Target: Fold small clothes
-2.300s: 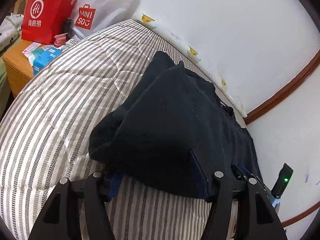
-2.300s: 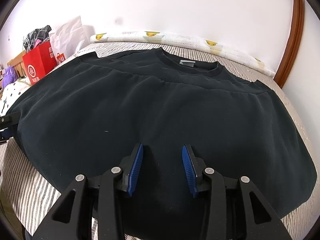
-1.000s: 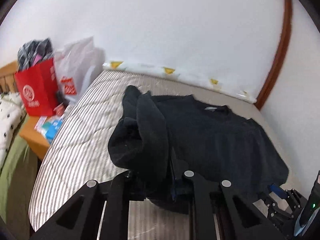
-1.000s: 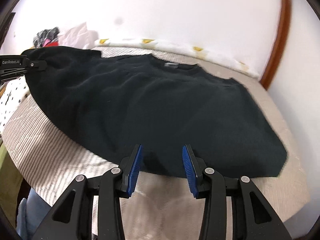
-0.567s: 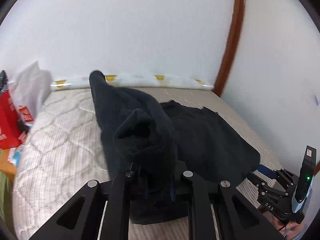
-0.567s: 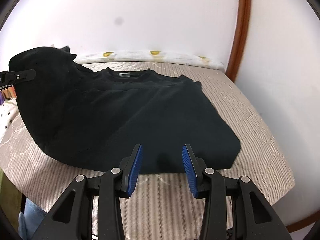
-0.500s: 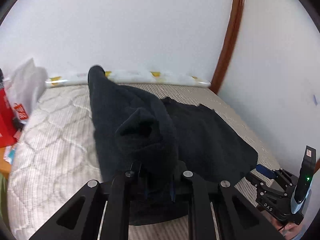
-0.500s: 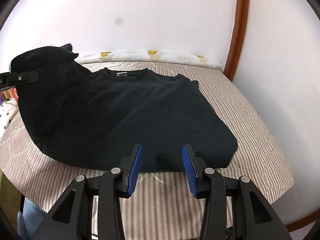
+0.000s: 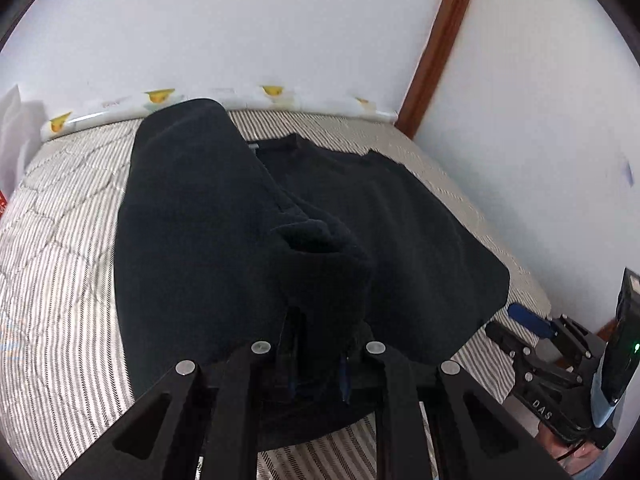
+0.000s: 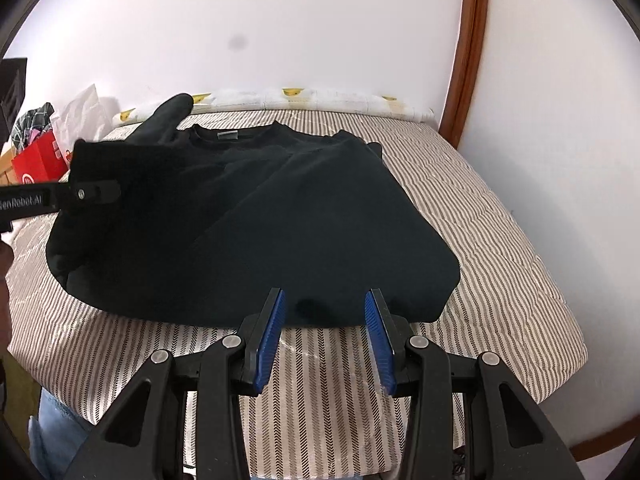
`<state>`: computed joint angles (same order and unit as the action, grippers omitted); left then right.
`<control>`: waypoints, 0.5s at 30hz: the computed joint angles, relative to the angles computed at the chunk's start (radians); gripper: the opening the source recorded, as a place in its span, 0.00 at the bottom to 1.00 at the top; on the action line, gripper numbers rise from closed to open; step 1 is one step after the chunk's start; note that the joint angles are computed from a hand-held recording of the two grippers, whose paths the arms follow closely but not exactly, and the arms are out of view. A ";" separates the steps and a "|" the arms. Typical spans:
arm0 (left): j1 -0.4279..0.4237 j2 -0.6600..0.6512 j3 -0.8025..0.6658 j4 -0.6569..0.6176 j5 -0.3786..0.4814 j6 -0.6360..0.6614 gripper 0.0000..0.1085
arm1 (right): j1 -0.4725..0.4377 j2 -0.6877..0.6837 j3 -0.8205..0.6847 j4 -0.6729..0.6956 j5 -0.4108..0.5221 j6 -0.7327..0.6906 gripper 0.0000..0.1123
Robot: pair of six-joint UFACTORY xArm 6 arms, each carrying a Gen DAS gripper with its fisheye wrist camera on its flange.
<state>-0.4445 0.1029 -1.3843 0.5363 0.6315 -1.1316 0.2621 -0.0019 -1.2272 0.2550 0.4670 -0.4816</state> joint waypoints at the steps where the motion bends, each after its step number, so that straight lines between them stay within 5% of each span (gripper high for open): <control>1: -0.001 0.004 -0.004 -0.010 0.002 0.015 0.13 | 0.000 0.005 -0.006 -0.001 0.001 0.002 0.36; 10: -0.008 -0.109 0.114 -0.065 -0.075 0.083 0.28 | 0.020 0.017 -0.069 0.071 0.072 -0.009 0.40; 15: -0.013 -0.240 0.235 0.087 -0.028 -0.037 0.52 | 0.064 0.011 -0.107 0.171 0.111 -0.068 0.49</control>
<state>-0.4579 -0.1374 -1.1497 0.6233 0.6034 -1.1690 0.3263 0.0090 -1.3343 0.4261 0.5781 -0.5498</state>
